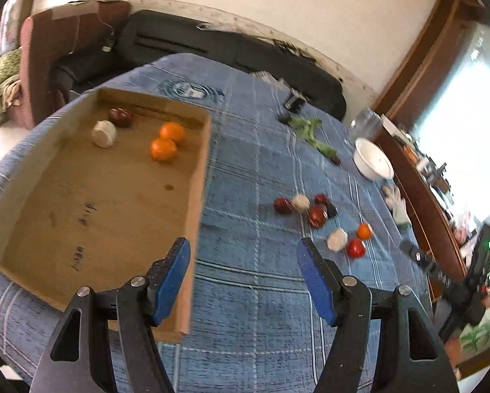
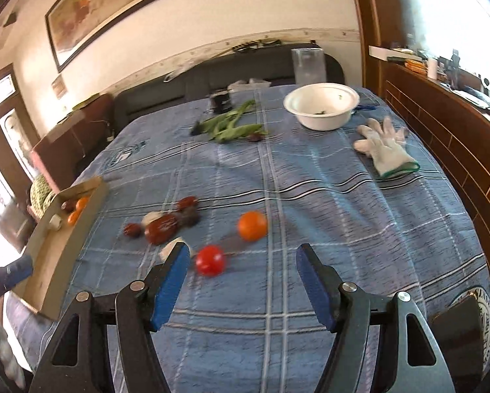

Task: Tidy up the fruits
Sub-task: 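Move both tools back over the remaining fruit on the table, then grasp another white root chunk with the left tool while the right tool grasps the red tomato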

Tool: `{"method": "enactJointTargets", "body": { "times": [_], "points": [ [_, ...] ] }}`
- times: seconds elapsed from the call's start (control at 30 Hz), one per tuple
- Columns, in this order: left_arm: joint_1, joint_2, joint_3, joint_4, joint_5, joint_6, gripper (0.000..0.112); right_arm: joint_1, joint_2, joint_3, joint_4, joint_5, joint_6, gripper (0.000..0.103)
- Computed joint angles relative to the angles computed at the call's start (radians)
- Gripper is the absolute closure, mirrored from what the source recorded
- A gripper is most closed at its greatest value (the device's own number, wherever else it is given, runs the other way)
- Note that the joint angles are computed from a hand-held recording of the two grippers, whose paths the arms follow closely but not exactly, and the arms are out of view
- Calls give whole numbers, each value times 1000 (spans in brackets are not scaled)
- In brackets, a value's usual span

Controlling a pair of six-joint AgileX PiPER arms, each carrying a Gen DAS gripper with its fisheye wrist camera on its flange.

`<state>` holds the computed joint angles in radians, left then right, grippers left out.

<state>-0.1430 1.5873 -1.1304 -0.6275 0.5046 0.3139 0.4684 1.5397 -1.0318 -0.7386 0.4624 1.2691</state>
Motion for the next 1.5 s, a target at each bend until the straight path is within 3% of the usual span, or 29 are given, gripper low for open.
{"method": "enactJointTargets", "body": {
  "times": [0.3, 0.47, 0.53, 0.67, 0.73, 0.9, 1.03, 1.2, 1.3, 1.4, 1.5],
  "points": [
    [-86, 90, -97, 125, 13, -77, 46, -55, 150, -111, 275, -59, -296, 31],
    [-120, 183, -200, 128, 42, -54, 46, -1, 240, -176, 212, -22, -292, 33],
    [-138, 222, -244, 136, 55, -47, 46, 9, 264, -198, 183, -3, -288, 39],
    [-174, 296, -329, 78, 98, 35, 60, 21, 297, -226, 133, 19, -280, 46],
    [-197, 323, -359, 76, 99, 53, 60, 17, 308, -232, 144, 15, -297, 58],
    [-232, 387, -429, 79, 124, 51, 60, -12, 307, -217, 240, -29, -399, 72],
    [-262, 427, -470, 110, 135, 46, 61, -49, 275, -173, 251, -52, -357, 72],
    [-305, 495, -554, 141, 158, 59, 73, -106, 234, -122, 283, -84, -328, 72],
    [-330, 538, -613, 186, 173, 24, 73, -129, 232, -115, 351, -98, -377, 72],
    [-343, 568, -652, 204, 182, 10, 74, -122, 237, -122, 324, -88, -354, 72],
    [-358, 560, -625, 246, 136, -13, 81, -110, 243, -129, 274, -73, -312, 72]
  ]
}}
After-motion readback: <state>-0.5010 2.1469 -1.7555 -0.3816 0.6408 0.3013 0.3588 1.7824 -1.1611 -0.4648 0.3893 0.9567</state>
